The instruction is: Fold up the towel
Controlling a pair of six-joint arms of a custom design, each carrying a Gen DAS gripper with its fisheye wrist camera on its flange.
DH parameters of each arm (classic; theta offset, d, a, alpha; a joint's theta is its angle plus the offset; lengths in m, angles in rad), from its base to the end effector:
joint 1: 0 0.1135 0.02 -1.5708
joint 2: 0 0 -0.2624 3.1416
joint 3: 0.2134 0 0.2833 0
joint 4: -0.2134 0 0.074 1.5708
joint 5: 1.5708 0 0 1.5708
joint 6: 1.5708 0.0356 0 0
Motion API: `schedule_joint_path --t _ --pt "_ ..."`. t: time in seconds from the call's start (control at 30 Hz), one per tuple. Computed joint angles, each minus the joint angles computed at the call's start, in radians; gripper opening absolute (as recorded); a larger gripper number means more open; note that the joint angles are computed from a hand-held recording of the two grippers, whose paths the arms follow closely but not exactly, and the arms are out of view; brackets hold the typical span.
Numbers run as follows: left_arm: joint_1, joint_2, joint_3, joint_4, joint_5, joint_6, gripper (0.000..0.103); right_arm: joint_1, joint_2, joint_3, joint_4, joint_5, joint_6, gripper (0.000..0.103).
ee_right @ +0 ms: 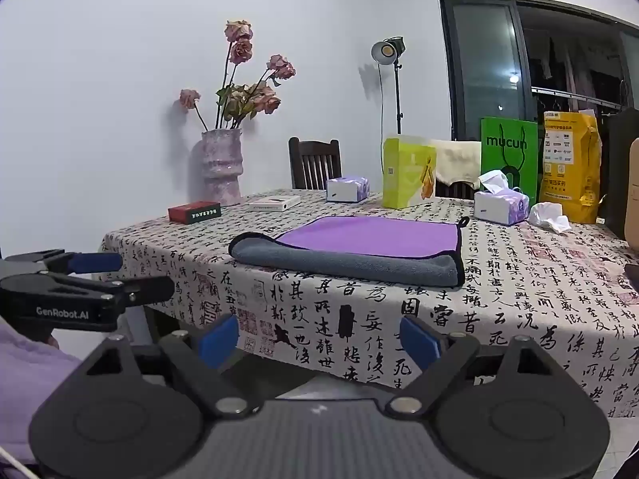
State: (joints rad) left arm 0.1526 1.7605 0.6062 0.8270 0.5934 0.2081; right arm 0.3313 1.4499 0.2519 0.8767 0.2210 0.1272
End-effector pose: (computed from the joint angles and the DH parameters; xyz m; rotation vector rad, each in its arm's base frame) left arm 0.3335 0.0312 0.1090 0.4464 1.7974 -0.3116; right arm 0.2373 0.0734 0.1036 -0.0419 1.8849 0.1049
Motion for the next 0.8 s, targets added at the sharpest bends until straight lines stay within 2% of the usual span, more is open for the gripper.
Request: schedule_joint_path --t 0.13,0.17,0.3,0.37,0.47,0.5,0.67,0.8 --pt "0.002 -0.003 0.007 -0.024 0.015 0.011 0.103 -0.003 -0.001 0.002 -0.006 -0.005 0.006 0.088" --pt "-0.009 0.021 -0.004 0.019 0.007 0.006 0.103 -0.004 -0.002 0.001 -0.007 -0.006 0.008 0.088" --pt "-0.016 0.02 -0.028 0.048 0.005 0.008 0.103 -0.01 -0.004 -0.005 0.001 -0.005 0.008 0.089" --pt "-0.009 0.009 -0.01 0.007 0.017 0.013 0.103 -0.007 -0.01 -0.002 -0.01 0.0 0.006 0.092" --pt "-0.011 0.001 -0.025 0.015 0.013 0.011 0.103 0.004 0.004 -0.002 0.009 0.018 0.001 0.094" --pt "-0.008 0.008 0.007 -0.022 0.022 0.016 0.103 0.002 0.002 -0.003 0.007 0.016 0.002 0.095" --pt "-0.009 0.008 0.006 -0.02 0.019 0.015 0.103 -0.002 -0.005 -0.006 0.004 0.013 0.0 0.095" --pt "-0.006 0.011 0.018 -0.037 0.022 0.018 0.103 0.001 0.001 -0.011 0.018 0.03 0.002 0.101"
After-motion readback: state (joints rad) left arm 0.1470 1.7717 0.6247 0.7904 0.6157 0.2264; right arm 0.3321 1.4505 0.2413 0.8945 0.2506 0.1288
